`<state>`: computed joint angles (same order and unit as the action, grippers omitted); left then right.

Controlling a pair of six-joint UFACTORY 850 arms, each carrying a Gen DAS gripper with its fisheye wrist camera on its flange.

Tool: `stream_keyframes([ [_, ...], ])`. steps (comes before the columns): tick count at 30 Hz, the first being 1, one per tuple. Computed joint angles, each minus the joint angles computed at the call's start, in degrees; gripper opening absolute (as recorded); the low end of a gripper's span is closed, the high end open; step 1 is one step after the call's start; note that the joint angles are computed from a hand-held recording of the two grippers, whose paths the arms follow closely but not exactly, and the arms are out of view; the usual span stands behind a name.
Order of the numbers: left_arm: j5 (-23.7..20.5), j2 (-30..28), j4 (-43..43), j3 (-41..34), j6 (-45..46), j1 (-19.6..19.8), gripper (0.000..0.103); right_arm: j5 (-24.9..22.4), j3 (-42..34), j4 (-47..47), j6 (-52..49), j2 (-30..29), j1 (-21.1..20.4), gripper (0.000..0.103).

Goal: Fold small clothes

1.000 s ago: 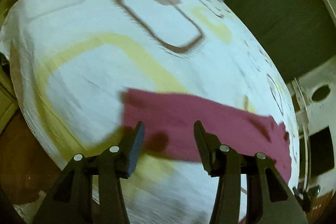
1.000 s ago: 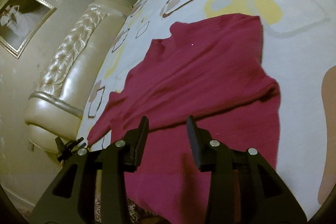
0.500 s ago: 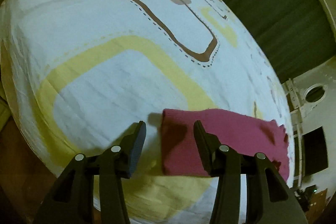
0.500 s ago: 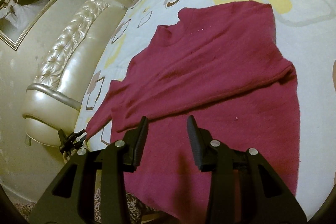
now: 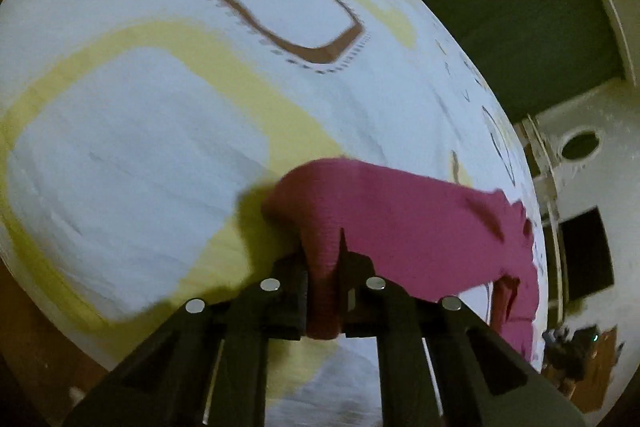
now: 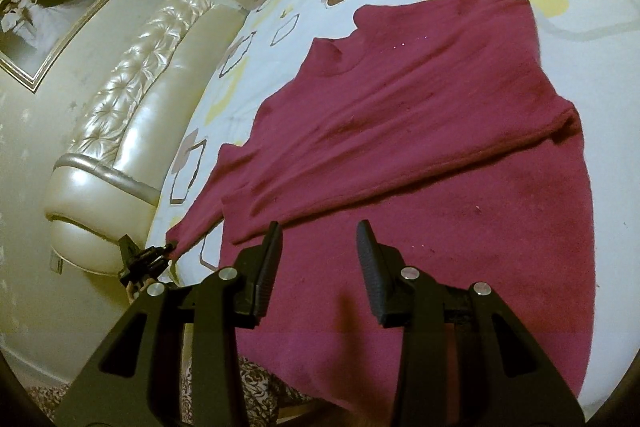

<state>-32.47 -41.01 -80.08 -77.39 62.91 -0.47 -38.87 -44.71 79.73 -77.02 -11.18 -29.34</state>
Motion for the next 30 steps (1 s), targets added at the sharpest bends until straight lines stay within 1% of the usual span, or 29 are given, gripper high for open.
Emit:
stream_keyframes([
  [4,-0.67,2.06,0.38,-0.23,-0.99,-1.38,0.009,-0.02,0.52,0.52,-0.35,0.80,-0.71,0.038],
  [7,-0.26,4.66,0.53,-0.72,-1.06,-3.41,0.009,-0.69,0.86,0.70,-0.86,1.40,-1.60,0.038],
  [10,0.72,6.91,3.23,-2.30,-2.99,-6.62,0.009,-1.60,1.36,0.80,-1.36,2.00,-2.67,0.038],
  [14,1.67,8.67,6.70,-5.76,-5.77,-12.35,0.009,-2.65,2.04,0.11,-1.64,2.82,-4.13,0.038],
  [16,1.67,8.43,7.77,-7.98,-6.66,-15.09,0.009,-3.02,2.25,-0.67,-1.60,3.28,-4.81,0.038],
  [19,2.20,7.79,9.98,-11.43,-7.67,-20.30,0.009,-3.58,2.36,-1.87,-1.54,3.70,-5.89,0.038],
  [21,2.11,6.40,12.31,-14.44,-9.32,-23.95,0.009,-3.92,2.34,-2.65,-1.38,3.80,-6.65,0.038],
  [22,1.97,5.79,13.07,-15.42,-9.76,-25.11,0.009,-4.18,2.30,-3.08,-1.27,3.83,-7.16,0.038],
  [26,0.03,1.10,17.68,-21.19,-13.90,-31.54,0.009,-5.35,2.23,-4.11,-1.13,3.68,-8.95,0.038],
  [30,-0.55,-3.21,22.34,-24.56,-17.40,-36.28,0.009,-6.67,1.93,-4.79,-0.90,2.83,-10.79,0.038],
])
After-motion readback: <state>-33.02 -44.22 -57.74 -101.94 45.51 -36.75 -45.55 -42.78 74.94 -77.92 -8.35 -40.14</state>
